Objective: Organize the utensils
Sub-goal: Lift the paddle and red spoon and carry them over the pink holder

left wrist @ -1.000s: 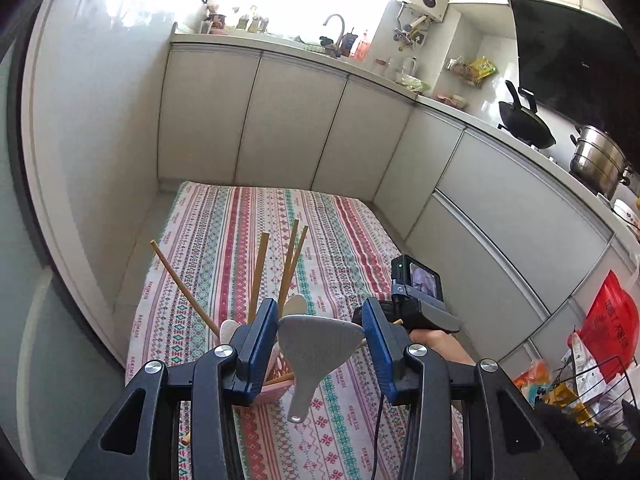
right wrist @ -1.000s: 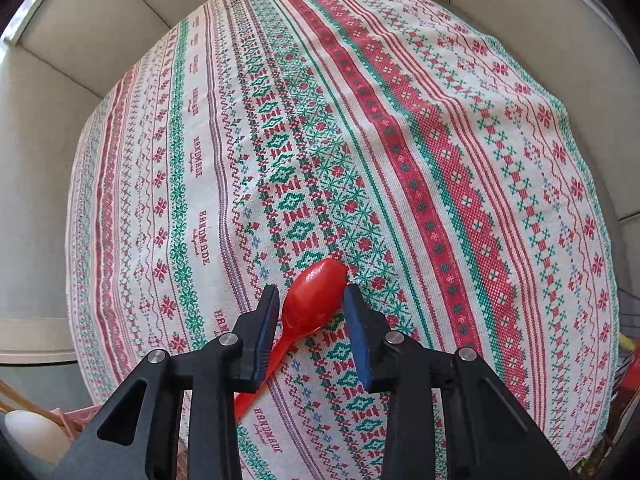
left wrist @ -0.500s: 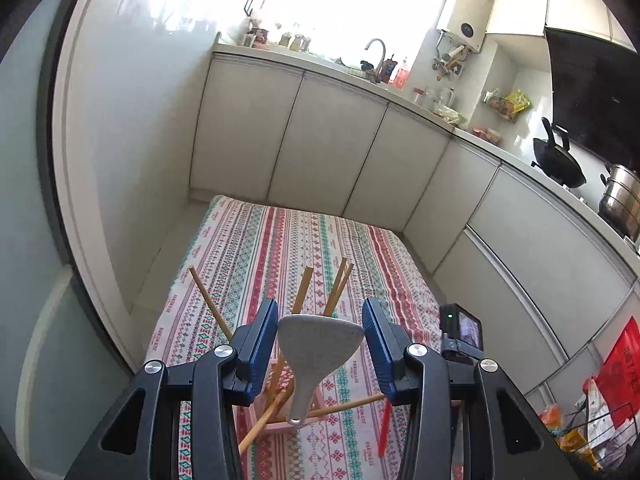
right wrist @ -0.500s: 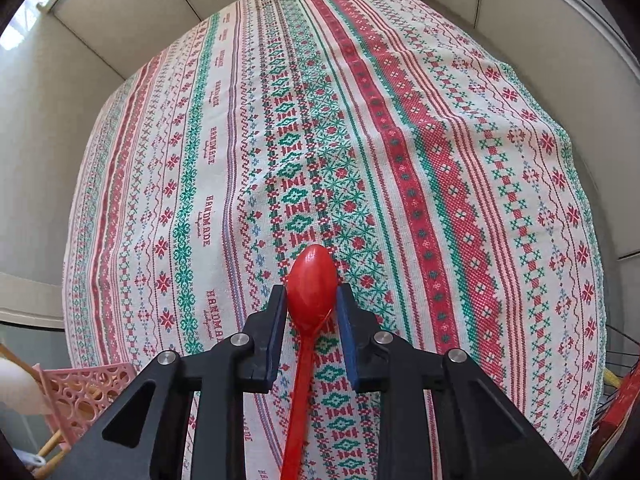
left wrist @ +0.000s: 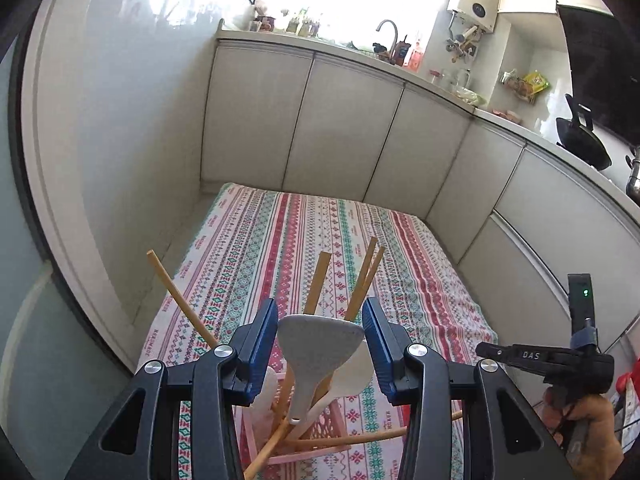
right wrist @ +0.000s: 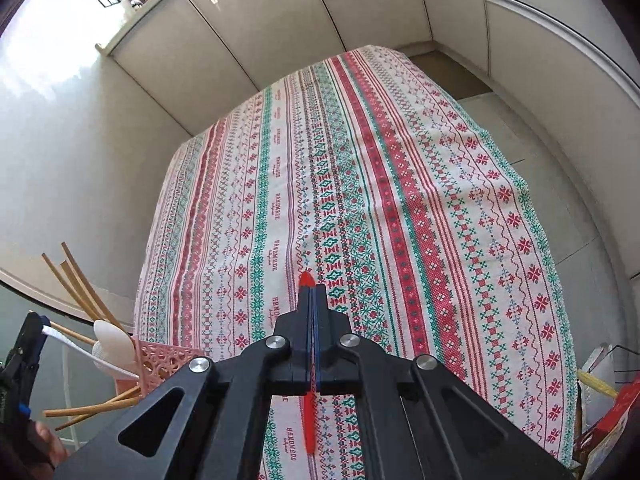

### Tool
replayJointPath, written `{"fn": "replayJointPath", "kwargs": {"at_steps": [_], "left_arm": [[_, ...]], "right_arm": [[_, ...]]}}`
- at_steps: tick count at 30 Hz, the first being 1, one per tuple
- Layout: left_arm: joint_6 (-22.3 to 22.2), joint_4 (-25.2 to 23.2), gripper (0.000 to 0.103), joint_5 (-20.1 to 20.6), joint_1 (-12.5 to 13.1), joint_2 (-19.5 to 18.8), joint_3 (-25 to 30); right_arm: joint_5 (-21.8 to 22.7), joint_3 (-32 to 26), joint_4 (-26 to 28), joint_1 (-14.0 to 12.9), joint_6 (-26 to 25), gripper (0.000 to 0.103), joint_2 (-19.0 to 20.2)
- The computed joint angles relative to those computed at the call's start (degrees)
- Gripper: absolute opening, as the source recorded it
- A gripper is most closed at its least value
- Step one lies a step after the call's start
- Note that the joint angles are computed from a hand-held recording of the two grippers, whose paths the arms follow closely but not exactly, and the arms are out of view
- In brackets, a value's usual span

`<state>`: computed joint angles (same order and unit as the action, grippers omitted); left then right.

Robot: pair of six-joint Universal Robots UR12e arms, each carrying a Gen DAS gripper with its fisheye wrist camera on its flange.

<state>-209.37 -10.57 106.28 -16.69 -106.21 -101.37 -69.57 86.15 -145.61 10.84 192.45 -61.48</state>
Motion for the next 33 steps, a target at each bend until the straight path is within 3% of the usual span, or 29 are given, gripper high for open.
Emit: {"fn": "replayJointPath", "kwargs": {"at_steps": [7,10,11,18,21,23,26,29,33], "left_arm": [[-0.43,-2.65,0.044,-0.29,-0.24,-0.26,0.88],[0.2,-3.4,0.044,-0.44,-0.42,-0.34,1.37],[0.33,-3.47,0.044,-0.4,-0.41,-0.35,1.44],[0.34,-5.95,0.044,-1.25,0.1,-0.7,2.14],[0.4,-5.98,0.045,-1.72,0.32,-0.89,2.27],[0.07,-6.14,0.045,-1.98,0.4,-0.83,2.26],[-0.61,-5.64,0.045,-2.89,0.51,-0.51,2.0],[-0.22,-5.01,0.047,-2.63,0.27,0.0,1.64],[0.0,-5.46,0.051,-2.36,-0.02,1.01,1.12]], "right_arm": [[2.51,-3.95,8.65,0.04,-4.6,0.007,2.64],[3.97,-6.99,13.11,0.64,-6.4,0.03,5.05],[3.68,-7.9,13.96,0.97,-6.49,0.033,5.82],[0.22,-12.59,17.0,3.08,-6.78,0.032,9.91],[-0.54,-13.06,17.15,3.31,-6.38,0.023,10.6],[-1.56,-12.67,15.41,3.34,-6.21,0.011,10.58],[-1.58,-12.16,14.34,3.29,-6.53,0.004,10.4],[0.45,-11.15,13.39,2.86,-7.59,0.001,9.87],[-1.67,-8.47,9.91,2.89,-9.09,0.0,7.43]]}}
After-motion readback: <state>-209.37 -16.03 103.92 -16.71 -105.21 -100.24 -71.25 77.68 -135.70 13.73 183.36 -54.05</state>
